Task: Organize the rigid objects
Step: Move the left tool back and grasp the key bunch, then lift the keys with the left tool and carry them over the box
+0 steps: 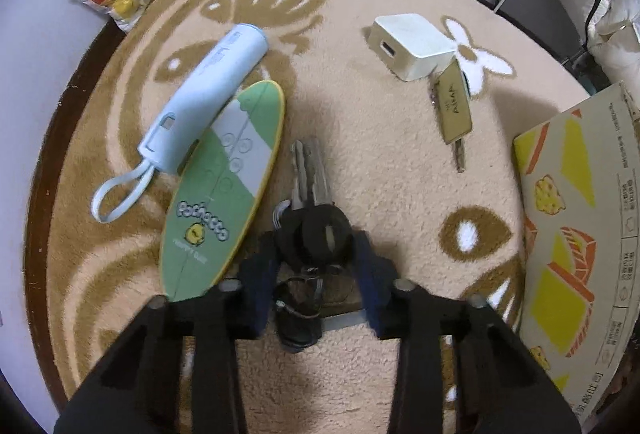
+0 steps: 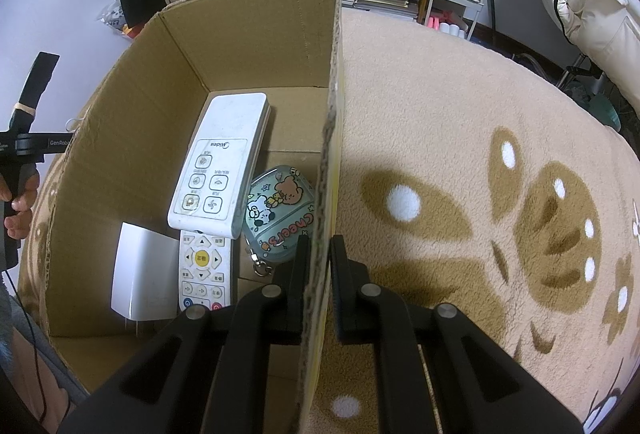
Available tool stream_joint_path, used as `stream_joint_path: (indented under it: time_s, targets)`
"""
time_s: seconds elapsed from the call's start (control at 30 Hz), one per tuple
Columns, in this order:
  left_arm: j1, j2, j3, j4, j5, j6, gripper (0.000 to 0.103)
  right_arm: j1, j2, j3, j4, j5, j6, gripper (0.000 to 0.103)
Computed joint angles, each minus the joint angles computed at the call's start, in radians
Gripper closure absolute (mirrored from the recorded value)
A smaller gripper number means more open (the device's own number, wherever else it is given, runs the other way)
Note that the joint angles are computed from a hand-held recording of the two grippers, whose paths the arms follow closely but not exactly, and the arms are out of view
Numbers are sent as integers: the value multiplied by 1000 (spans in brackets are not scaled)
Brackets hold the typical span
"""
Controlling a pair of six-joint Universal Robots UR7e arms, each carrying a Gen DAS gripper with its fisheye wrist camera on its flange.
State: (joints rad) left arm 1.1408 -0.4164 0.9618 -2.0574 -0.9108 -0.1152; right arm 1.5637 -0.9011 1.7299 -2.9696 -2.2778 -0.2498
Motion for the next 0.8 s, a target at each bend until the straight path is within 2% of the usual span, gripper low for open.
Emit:
stream_joint_path:
  time_s: [0.1, 0.47, 0.67, 0.8]
  targets:
    - [-7, -14, 11, -8, -3, -6, 89, 0, 0, 0, 0, 0, 0, 93]
    - [-69, -27, 64, -74, 102, 76, 90, -1, -1, 1, 0, 2, 0, 93]
    - [-80, -50, 87, -96, 107, 83, 90, -1, -1, 1, -1, 0, -1, 93]
    - [-101, -78, 132, -159, 113, 110, 90, -1, -1, 1, -1, 1, -1, 93]
